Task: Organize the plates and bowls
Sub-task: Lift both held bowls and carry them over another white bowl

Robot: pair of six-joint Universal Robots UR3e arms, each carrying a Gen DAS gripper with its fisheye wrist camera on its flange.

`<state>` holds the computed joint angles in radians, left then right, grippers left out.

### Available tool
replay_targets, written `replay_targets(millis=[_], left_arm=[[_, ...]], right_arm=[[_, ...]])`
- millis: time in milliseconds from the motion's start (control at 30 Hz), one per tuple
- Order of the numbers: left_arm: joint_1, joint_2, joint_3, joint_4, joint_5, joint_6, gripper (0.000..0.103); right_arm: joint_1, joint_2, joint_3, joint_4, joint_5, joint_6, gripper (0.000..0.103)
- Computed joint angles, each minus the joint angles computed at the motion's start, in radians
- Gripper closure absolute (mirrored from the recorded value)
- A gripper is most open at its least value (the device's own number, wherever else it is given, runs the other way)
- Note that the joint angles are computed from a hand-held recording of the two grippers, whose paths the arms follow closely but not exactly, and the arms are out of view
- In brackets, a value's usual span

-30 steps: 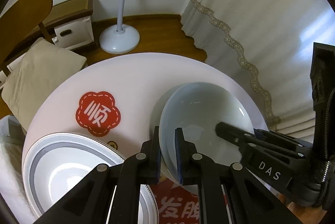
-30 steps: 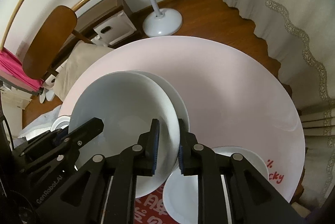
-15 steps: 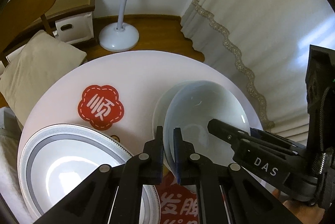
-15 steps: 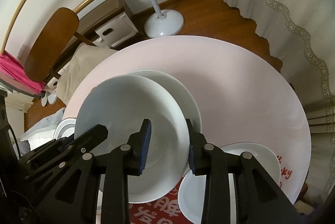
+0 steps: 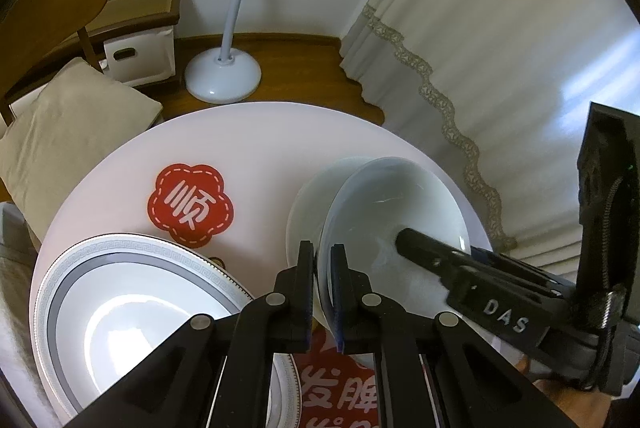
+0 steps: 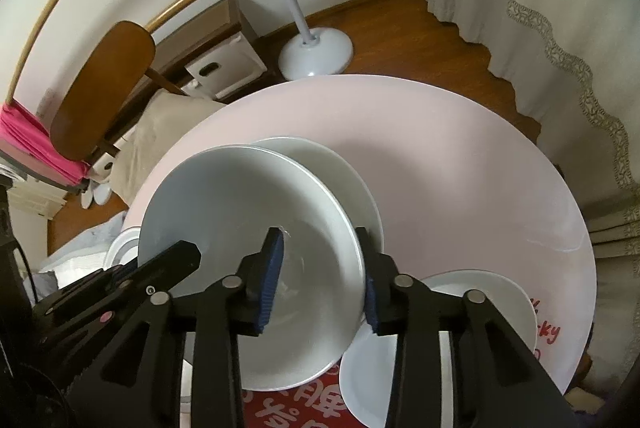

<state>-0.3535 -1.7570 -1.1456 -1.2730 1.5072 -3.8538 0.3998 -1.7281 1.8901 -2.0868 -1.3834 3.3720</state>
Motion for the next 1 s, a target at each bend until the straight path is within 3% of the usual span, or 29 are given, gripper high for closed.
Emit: replay_targets(millis=[567,1000], left_arm=[[-0.047,-0.105,0.135,-0.022,0.025,-0.024,0.100],[-0.044,-0.150,0.200,-0.081,0.045,-0.019,0.099]], right_arm=[[0.018,-0.021,-0.009,-0.018,-0.096,-0.009,0.069],[-0.064,0.015,0.060,-0.063,0.012,-0.060,0.069]])
